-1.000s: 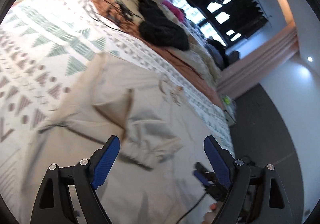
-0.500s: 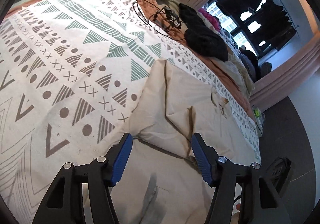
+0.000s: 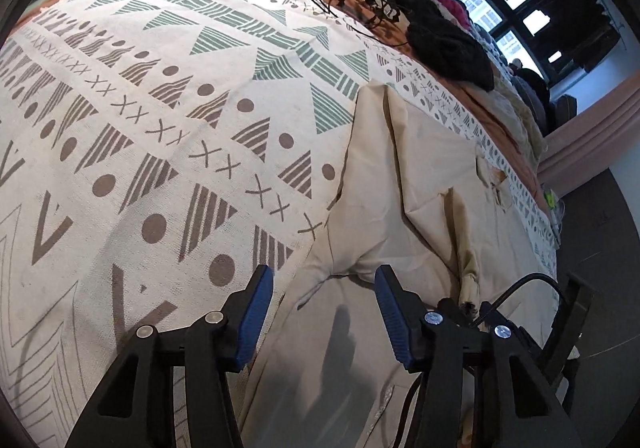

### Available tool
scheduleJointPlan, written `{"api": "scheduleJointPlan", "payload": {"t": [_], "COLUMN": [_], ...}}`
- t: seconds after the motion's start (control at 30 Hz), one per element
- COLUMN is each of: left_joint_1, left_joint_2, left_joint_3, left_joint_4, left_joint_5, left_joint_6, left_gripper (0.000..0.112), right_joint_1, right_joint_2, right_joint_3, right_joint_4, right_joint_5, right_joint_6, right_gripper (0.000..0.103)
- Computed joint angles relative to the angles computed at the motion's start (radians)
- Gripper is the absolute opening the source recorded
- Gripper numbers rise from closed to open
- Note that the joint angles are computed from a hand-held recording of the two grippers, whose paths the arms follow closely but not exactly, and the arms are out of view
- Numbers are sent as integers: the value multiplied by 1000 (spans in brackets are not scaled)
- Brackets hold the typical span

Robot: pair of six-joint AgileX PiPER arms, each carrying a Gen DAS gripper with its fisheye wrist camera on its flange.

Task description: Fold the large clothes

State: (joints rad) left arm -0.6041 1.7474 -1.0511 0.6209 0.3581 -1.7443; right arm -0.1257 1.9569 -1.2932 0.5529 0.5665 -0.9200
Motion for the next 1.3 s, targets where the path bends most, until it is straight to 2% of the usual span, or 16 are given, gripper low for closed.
{"api": "scheduleJointPlan", "payload": {"t": [0.07,0.1,0.13,0.17,0.2,0.23,0.27,0.47,0.73,0.93,1.0,1.07,1.13,1.17,1.23,1.3], "left_joint_1": [9,8,3,-3,-12,-20,-26,-49,-79,-81,-82,-78,-68,-65,-58,-57], "left_joint_2": [16,25,32,39,42,48,53,91,116,128,133,130,125,122,114,111], "left_joint_3": [-12,-19,-31,-41,-49,-57,-66,-109,-141,-162,-169,-166,-156,-151,-140,-137], "left_joint_4": [-64,-83,-100,-97,-78,-65,-66,-65,-7,-6,-8,-13,-19,-21,-26,-30], "left_joint_5": [-4,3,19,37,56,74,92,193,269,299,309,304,283,273,257,252], "left_joint_6": [70,93,113,119,107,99,104,126,77,76,82,84,78,73,70,70], "left_gripper": [43,40,40,39,38,37,35,21,18,16,16,16,16,16,16,16], "right_joint_1": [5,-4,-14,-28,-56,-88,-114,-244,-460,-591,-611,-606,-599,-597,-611,-633], "right_joint_2": [7,6,2,2,7,16,23,-11,-15,42,75,118,189,233,299,331], "right_joint_3": [3,-1,-3,-16,-40,-73,-101,-154,-308,-430,-466,-511,-592,-642,-722,-761], "right_joint_4": [-48,-47,-52,-41,8,57,79,235,407,484,481,434,341,291,251,249], "right_joint_5": [-29,-24,-25,-2,52,123,179,320,519,583,557,494,461,472,530,573], "right_joint_6": [41,47,55,46,6,-25,-30,-93,-62,6,38,115,229,288,356,375], "right_gripper": [86,74,58,51,33,7,8,8,7,7,7,8,18,24,46,59]}}
